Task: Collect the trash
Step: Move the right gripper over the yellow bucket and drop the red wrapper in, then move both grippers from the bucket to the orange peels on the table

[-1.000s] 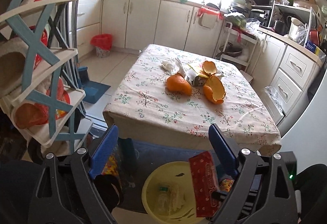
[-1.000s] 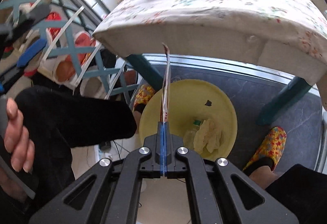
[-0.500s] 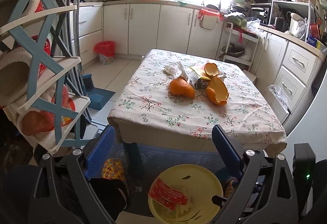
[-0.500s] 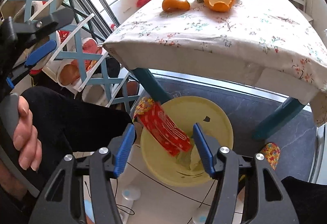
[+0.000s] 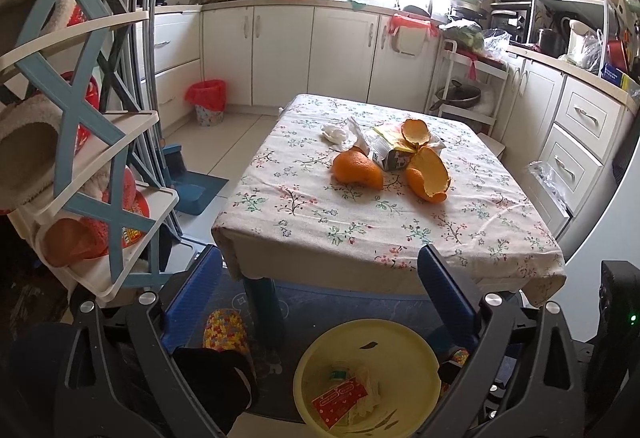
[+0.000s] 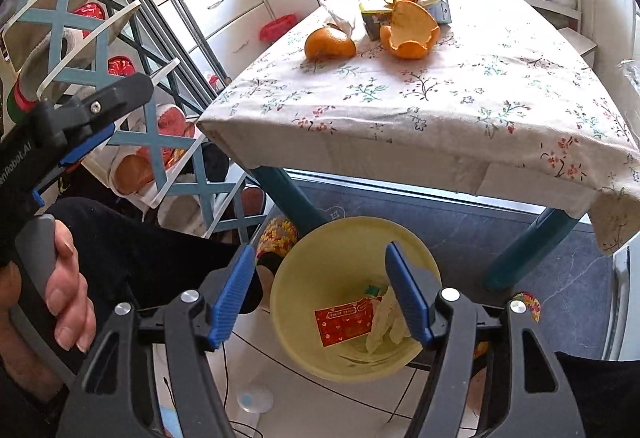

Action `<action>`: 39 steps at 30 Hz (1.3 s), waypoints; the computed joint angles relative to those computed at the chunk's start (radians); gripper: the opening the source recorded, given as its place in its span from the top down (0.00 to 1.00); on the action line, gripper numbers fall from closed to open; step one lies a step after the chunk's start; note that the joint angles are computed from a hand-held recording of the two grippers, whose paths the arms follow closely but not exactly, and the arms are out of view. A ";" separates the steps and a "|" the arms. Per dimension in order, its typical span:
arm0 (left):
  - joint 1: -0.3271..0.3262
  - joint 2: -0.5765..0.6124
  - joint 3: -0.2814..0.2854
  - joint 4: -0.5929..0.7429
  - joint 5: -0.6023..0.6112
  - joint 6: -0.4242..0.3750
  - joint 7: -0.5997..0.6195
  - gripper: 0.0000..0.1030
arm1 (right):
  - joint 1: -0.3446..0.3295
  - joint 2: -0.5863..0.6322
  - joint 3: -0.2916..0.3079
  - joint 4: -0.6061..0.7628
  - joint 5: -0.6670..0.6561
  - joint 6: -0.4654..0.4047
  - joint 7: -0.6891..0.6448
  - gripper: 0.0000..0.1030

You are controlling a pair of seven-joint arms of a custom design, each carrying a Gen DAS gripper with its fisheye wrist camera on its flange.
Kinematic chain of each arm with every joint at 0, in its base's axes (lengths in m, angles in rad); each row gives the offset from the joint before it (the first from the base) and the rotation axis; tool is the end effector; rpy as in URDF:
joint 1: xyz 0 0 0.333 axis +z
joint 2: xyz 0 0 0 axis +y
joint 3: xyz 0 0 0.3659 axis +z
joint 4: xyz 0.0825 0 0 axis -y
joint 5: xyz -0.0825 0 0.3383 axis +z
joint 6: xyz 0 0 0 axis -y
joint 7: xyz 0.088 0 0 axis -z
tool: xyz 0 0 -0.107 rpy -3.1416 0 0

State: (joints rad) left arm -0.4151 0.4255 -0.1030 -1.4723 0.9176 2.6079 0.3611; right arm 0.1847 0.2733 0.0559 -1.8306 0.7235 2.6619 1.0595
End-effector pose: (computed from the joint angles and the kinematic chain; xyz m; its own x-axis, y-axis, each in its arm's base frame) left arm 0.6135 -0.3501 0.5719 0.0371 -0.9959 0.0822 -0.5836 -0.0884 -0.8072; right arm 0.6261 0.1299 0.5118 0.2858 -0.8937 -0.3459 -0.8193 -0.0406 -0.5719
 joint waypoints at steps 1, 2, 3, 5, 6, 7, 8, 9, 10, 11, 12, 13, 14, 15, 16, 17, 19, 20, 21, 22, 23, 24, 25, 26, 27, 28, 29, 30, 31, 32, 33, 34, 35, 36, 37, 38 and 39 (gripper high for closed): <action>0.000 0.000 0.000 0.000 -0.001 0.000 0.001 0.09 | 0.000 0.000 0.000 -0.001 0.001 0.003 0.000 0.35; 0.000 0.000 0.000 -0.001 -0.001 -0.001 0.002 0.09 | 0.001 -0.002 -0.001 -0.002 0.002 0.006 0.001 0.35; -0.001 0.001 0.000 0.001 -0.001 -0.002 0.002 0.09 | 0.002 -0.001 0.000 -0.002 0.002 0.009 0.003 0.35; -0.002 0.003 0.000 0.003 -0.002 -0.004 0.002 0.09 | 0.002 -0.003 0.000 -0.003 0.003 0.015 0.005 0.35; -0.001 0.004 0.000 0.003 -0.002 -0.004 0.002 0.09 | 0.002 -0.004 0.000 -0.005 0.007 0.021 0.004 0.35; -0.001 0.004 0.000 0.003 -0.004 -0.004 0.003 0.09 | 0.002 -0.006 0.001 -0.007 0.010 0.025 0.002 0.35; -0.001 0.004 0.000 0.004 -0.005 -0.005 0.005 0.09 | 0.001 -0.007 0.002 -0.010 0.014 0.030 0.001 0.34; -0.001 0.004 -0.001 0.004 -0.006 -0.006 0.006 0.09 | 0.001 -0.008 0.002 -0.011 0.016 0.033 0.001 0.34; -0.002 0.006 0.000 0.005 -0.006 -0.008 0.007 0.09 | 0.001 -0.008 0.002 -0.010 0.017 0.033 0.001 0.34; -0.003 0.007 0.000 0.006 -0.006 -0.009 0.006 0.09 | 0.001 -0.008 0.001 -0.010 0.018 0.035 0.002 0.34; -0.003 0.007 0.000 0.006 -0.006 -0.009 0.006 0.09 | 0.000 -0.009 0.002 -0.011 0.020 0.038 0.001 0.34; -0.003 0.007 0.000 0.006 -0.006 -0.010 0.007 0.09 | 0.000 -0.009 0.002 -0.012 0.022 0.041 0.000 0.34; -0.003 0.007 0.000 0.006 -0.007 -0.010 0.007 0.09 | 0.000 -0.010 0.003 -0.014 0.026 0.047 0.000 0.34; -0.003 0.007 0.000 0.006 -0.008 -0.011 0.009 0.09 | -0.001 -0.011 0.003 -0.014 0.028 0.051 -0.001 0.34; -0.003 0.008 0.000 0.007 -0.008 -0.012 0.010 0.09 | -0.001 -0.012 0.004 -0.015 0.033 0.057 -0.003 0.34; -0.003 0.008 -0.001 0.009 -0.010 -0.013 0.011 0.08 | -0.001 -0.013 0.004 -0.017 0.036 0.062 -0.003 0.34; -0.003 0.008 0.001 0.009 -0.008 -0.012 0.009 0.08 | -0.002 -0.015 0.005 -0.021 0.045 0.076 -0.005 0.34; -0.005 0.009 0.001 0.009 -0.008 -0.013 0.007 0.08 | -0.002 -0.017 0.005 -0.023 0.048 0.085 -0.005 0.34; -0.005 0.009 0.001 0.009 -0.008 -0.013 0.005 0.08 | 0.000 -0.019 0.005 -0.026 0.050 0.098 -0.004 0.34; -0.002 0.010 -0.001 0.010 -0.013 -0.011 0.007 0.09 | 0.001 -0.021 0.005 -0.028 0.052 0.113 -0.004 0.34; 0.000 0.010 -0.002 0.011 -0.018 -0.010 0.009 0.08 | 0.000 -0.021 0.005 -0.028 0.055 0.123 -0.007 0.34; 0.002 0.011 -0.003 0.013 -0.022 -0.008 0.010 0.08 | 0.001 -0.023 0.006 -0.028 0.059 0.139 -0.009 0.34; 0.004 0.012 -0.003 0.016 -0.027 -0.006 0.010 0.08 | 0.000 -0.025 0.008 -0.028 0.065 0.151 -0.011 0.34; 0.007 0.015 -0.004 0.021 -0.033 -0.004 0.014 0.08 | -0.001 -0.026 0.009 -0.026 0.069 0.157 -0.013 0.34; 0.009 0.018 -0.004 0.029 -0.039 -0.004 0.020 0.08 | -0.004 -0.026 0.011 -0.023 0.077 0.166 -0.018 0.33; 0.011 0.022 -0.004 0.041 -0.045 -0.006 0.028 0.08 | -0.004 -0.026 0.012 -0.019 0.080 0.172 -0.019 0.32; 0.012 0.025 -0.002 0.049 -0.049 -0.006 0.032 0.08 | -0.006 -0.025 0.012 -0.012 0.084 0.177 -0.019 0.31; 0.015 0.030 -0.002 0.063 -0.055 -0.007 0.042 0.08 | -0.009 -0.021 0.012 -0.001 0.086 0.177 -0.020 0.31; 0.017 0.037 -0.002 0.078 -0.063 -0.011 0.053 0.08 | -0.012 -0.019 0.012 0.009 0.087 0.175 -0.020 0.31; 0.020 0.046 -0.003 0.095 -0.073 -0.014 0.070 0.08 | -0.015 -0.016 0.012 0.021 0.088 0.171 -0.021 0.31; 0.023 0.056 -0.005 0.115 -0.087 -0.020 0.089 0.08 | -0.019 -0.009 0.011 0.041 0.087 0.164 -0.021 0.31; 0.031 0.075 -0.012 0.150 -0.112 -0.028 0.123 0.08 | -0.021 -0.004 0.010 0.058 0.082 0.159 -0.021 0.31; 0.037 0.092 -0.017 0.179 -0.134 -0.033 0.153 0.08 | -0.022 0.004 0.007 0.078 0.073 0.155 -0.019 0.31; 0.043 0.113 -0.023 0.217 -0.161 -0.041 0.187 0.08 | -0.022 0.017 0.002 0.106 0.055 0.151 -0.015 0.31; 0.046 0.133 -0.026 0.252 -0.186 -0.048 0.219 0.08 | -0.022 0.032 -0.005 0.139 0.033 0.143 -0.007 0.31; 0.051 0.161 -0.034 0.301 -0.218 -0.058 0.261 0.08 | -0.024 0.044 -0.008 0.164 0.018 0.136 -0.001 0.31; 0.055 0.189 -0.041 0.350 -0.250 -0.070 0.303 0.08 | -0.028 0.062 -0.011 0.201 0.003 0.127 0.004 0.31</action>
State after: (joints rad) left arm -0.3603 0.6147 -0.1441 -1.1222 0.6678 2.5377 0.6643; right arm 0.1568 0.3353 0.0447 -1.6299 0.7265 2.7885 1.0632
